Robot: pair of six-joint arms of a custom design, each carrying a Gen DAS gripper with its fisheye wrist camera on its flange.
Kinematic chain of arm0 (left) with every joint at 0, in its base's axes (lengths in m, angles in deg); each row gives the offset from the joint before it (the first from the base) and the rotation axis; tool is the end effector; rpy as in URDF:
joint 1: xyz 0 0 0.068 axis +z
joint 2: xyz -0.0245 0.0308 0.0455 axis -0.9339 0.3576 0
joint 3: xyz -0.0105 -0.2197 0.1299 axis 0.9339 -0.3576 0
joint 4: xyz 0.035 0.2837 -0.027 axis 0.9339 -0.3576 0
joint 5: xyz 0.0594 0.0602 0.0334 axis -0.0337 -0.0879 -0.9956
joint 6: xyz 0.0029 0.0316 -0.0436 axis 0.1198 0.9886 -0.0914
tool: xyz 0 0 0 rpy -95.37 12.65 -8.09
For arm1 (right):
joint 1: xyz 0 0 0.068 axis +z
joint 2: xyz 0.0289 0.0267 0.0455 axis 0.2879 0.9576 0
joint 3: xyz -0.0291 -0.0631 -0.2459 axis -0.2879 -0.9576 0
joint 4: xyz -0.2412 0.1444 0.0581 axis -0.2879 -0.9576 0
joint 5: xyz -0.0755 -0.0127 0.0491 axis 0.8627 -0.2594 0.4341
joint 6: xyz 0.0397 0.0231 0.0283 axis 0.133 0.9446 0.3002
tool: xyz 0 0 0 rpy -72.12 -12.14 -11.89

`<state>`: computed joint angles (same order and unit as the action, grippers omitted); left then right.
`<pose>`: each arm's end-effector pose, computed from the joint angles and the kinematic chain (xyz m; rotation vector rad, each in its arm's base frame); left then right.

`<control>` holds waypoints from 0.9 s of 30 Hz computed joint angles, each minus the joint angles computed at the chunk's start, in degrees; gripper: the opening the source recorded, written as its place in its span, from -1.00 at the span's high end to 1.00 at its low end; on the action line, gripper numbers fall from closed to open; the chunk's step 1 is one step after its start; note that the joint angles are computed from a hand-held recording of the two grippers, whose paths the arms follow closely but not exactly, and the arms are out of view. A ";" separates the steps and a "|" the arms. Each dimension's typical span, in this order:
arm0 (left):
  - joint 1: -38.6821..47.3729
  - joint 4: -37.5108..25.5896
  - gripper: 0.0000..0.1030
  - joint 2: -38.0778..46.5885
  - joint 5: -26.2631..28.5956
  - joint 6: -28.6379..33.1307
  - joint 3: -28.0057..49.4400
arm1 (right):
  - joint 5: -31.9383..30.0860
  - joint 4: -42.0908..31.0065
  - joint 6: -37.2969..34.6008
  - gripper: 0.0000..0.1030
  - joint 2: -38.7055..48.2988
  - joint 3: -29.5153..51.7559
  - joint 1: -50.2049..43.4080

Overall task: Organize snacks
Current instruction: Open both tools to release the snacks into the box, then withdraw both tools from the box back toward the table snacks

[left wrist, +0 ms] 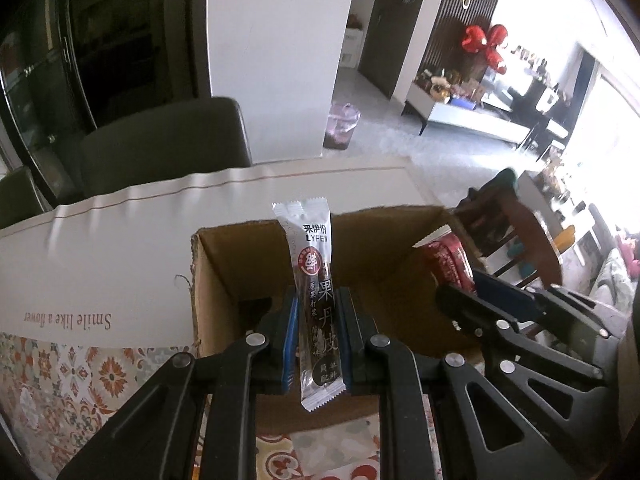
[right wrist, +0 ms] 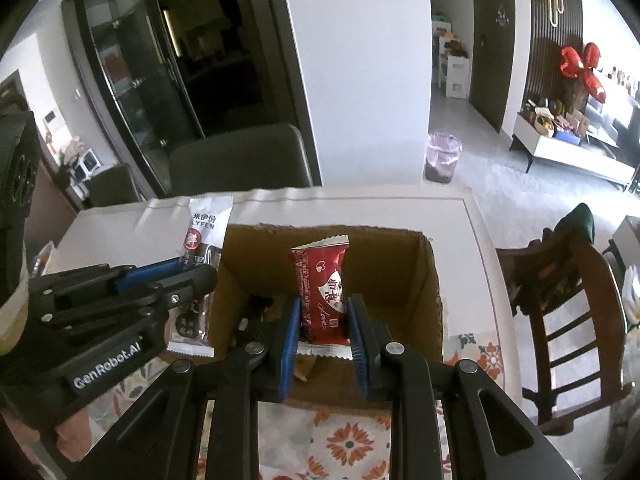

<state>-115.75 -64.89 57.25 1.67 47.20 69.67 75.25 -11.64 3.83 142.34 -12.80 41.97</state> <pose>0.2461 -0.2502 0.3007 0.2623 2.5514 -0.2504 0.1984 0.0903 0.2908 -0.1165 2.4687 0.2286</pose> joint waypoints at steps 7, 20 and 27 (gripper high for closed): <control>-0.24 -1.40 -0.03 0.17 -5.76 -0.36 -0.69 | 0.90 1.74 0.46 0.18 2.59 -1.61 -1.08; -9.74 -12.16 -0.22 -11.20 -16.17 -7.44 -3.26 | 11.22 -7.31 8.15 -0.38 -8.55 -1.14 5.46; -18.77 -18.45 -0.32 -17.88 -19.63 -15.79 -4.88 | 20.35 -16.62 17.37 -0.51 -15.58 0.87 18.72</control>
<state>-134.51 -83.34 39.36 -17.96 31.41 64.79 95.61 -28.26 21.20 126.77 -11.93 60.69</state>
